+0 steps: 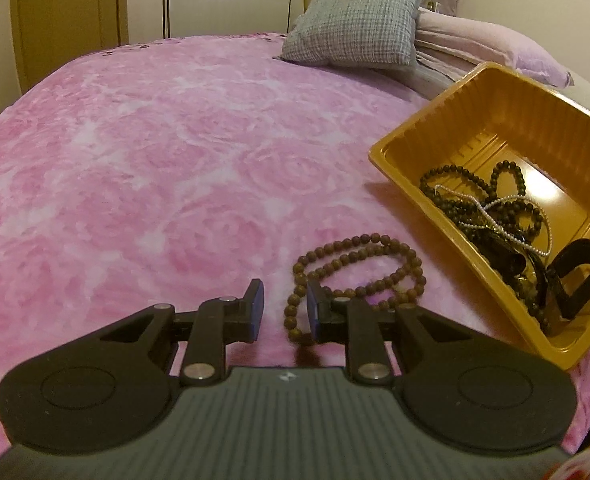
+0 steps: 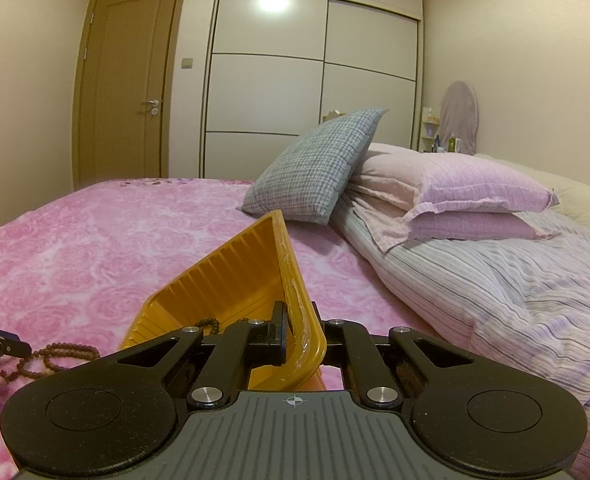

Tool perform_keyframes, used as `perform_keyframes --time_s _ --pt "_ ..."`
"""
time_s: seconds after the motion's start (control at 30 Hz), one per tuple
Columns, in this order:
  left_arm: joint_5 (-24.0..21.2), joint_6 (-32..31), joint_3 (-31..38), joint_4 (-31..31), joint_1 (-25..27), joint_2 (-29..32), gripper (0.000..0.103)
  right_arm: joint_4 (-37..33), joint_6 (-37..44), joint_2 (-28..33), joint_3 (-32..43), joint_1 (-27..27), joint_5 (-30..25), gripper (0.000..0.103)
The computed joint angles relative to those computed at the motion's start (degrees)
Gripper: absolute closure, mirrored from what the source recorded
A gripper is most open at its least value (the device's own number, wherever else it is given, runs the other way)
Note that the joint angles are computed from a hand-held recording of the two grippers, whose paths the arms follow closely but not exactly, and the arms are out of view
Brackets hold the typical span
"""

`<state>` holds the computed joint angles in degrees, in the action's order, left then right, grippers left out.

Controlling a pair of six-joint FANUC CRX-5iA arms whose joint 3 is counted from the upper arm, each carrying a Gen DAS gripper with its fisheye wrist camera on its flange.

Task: Organize jewelry
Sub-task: 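Grasp the brown wooden bead strand on the bedspread with the left gripper, then lift the brown beads over the tray and open the left gripper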

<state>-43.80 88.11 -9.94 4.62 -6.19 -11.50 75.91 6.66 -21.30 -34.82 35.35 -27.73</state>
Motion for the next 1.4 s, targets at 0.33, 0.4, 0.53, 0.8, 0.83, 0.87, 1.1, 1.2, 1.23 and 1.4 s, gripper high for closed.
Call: perform_keyframes --time_s 0.33,0.4,0.53,0.8,0.83,0.87,1.1,1.2,1.23,1.4 --pt "-0.34 -0.06 0.28 -0.24 -0.56 0.91 0.083 -0.05 0.05 -0.02 0.02 0.13 -0.14 0.095" --pt "-0.32 -0.03 0.25 -0.25 -0.58 1.01 0.083 -0.05 0.04 -0.03 0.03 0.10 -0.12 0.095" --pt "-0.24 0.02 0.23 -0.28 -0.66 1.12 0.083 -0.10 0.06 -0.03 0.03 0.13 -0.13 0.095" --pt "-0.01 0.02 -0.10 -0.13 -0.57 1.15 0.084 -0.08 0.09 -0.01 0.04 0.13 -0.13 0.095" --pt "-0.12 0.14 -0.02 -0.25 -0.59 1.22 0.085 -0.09 0.08 0.00 0.05 0.12 -0.15 0.095" --pt "-0.22 0.30 0.08 -0.47 -0.65 1.27 0.086 -0.14 0.07 0.00 0.05 0.15 -0.16 0.095" --pt "0.20 -0.02 -0.24 -0.37 -0.62 0.93 0.096 -0.12 0.08 0.02 0.08 0.19 -0.23 0.095" --pt "0.49 -0.82 -0.54 0.34 -0.34 0.47 0.097 -0.14 0.13 0.01 0.09 0.20 -0.25 0.095" --pt "0.66 -1.30 -0.72 0.87 -0.17 0.28 0.097 -0.15 0.15 0.00 0.07 0.19 -0.18 0.095" --pt "1.27 -3.22 -0.45 2.54 0.41 -0.66 0.097 -0.07 0.06 0.02 0.07 0.16 -0.15 0.095"
